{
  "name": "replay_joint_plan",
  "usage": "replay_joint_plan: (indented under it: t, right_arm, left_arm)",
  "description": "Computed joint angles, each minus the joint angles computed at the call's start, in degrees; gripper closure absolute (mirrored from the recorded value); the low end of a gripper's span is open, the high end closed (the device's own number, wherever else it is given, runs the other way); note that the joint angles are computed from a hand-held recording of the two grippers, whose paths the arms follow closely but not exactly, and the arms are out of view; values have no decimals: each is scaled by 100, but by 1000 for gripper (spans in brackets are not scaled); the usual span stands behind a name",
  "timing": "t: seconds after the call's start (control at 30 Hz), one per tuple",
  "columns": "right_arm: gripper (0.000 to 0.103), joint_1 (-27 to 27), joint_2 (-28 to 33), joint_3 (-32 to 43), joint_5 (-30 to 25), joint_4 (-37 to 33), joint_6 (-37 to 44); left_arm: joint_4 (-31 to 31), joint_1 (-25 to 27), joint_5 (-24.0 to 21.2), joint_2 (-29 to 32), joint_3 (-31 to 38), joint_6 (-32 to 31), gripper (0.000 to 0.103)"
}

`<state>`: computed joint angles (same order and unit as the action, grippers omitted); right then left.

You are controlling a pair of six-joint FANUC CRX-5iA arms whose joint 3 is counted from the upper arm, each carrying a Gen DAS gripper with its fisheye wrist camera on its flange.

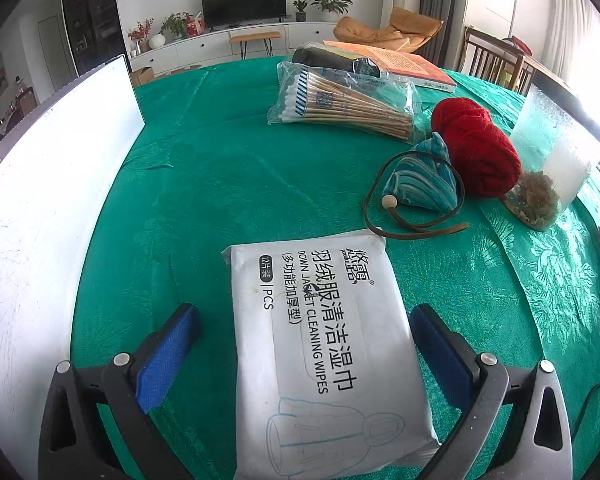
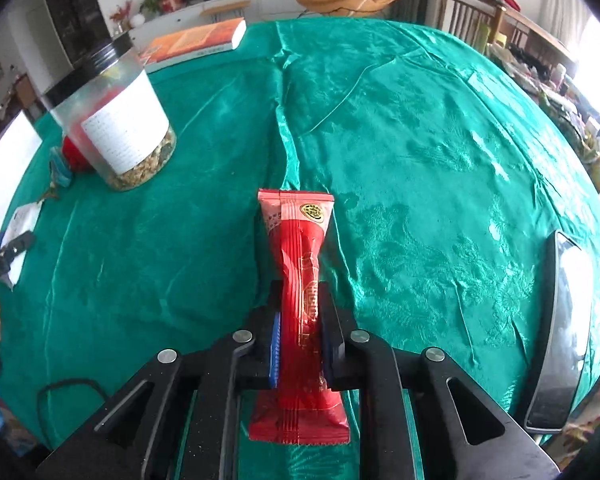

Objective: Organize soft objects

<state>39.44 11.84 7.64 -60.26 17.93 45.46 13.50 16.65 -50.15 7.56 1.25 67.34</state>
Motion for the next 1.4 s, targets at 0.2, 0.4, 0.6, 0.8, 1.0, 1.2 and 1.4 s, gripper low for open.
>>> replay_joint_plan:
  t: [0.2, 0.4, 0.6, 0.8, 1.0, 1.2, 1.4]
  right_arm:
    - [80, -229, 759, 753, 537, 195, -282]
    - [25, -12, 571, 234, 1102, 888, -863]
    - [25, 175, 296, -227, 971, 1097, -1342]
    - [25, 235, 357, -312, 911, 1300, -1450]
    - [22, 275, 400, -314, 845, 1399, -1462]
    - [19, 332, 525, -159, 623, 1422, -1324]
    - [18, 333, 531, -149, 617, 1406, -1310]
  left_arm:
    - [0, 1, 1, 1, 1, 0, 0]
    - [0, 0, 1, 2, 1, 1, 0]
    - [1, 0, 2, -1, -2, 0, 0]
    - [1, 0, 2, -1, -3, 1, 0]
    - [1, 0, 2, -1, -3, 1, 0]
    - [-1, 0, 1, -1, -2, 2, 0]
    - [-1, 0, 1, -1, -2, 2, 0]
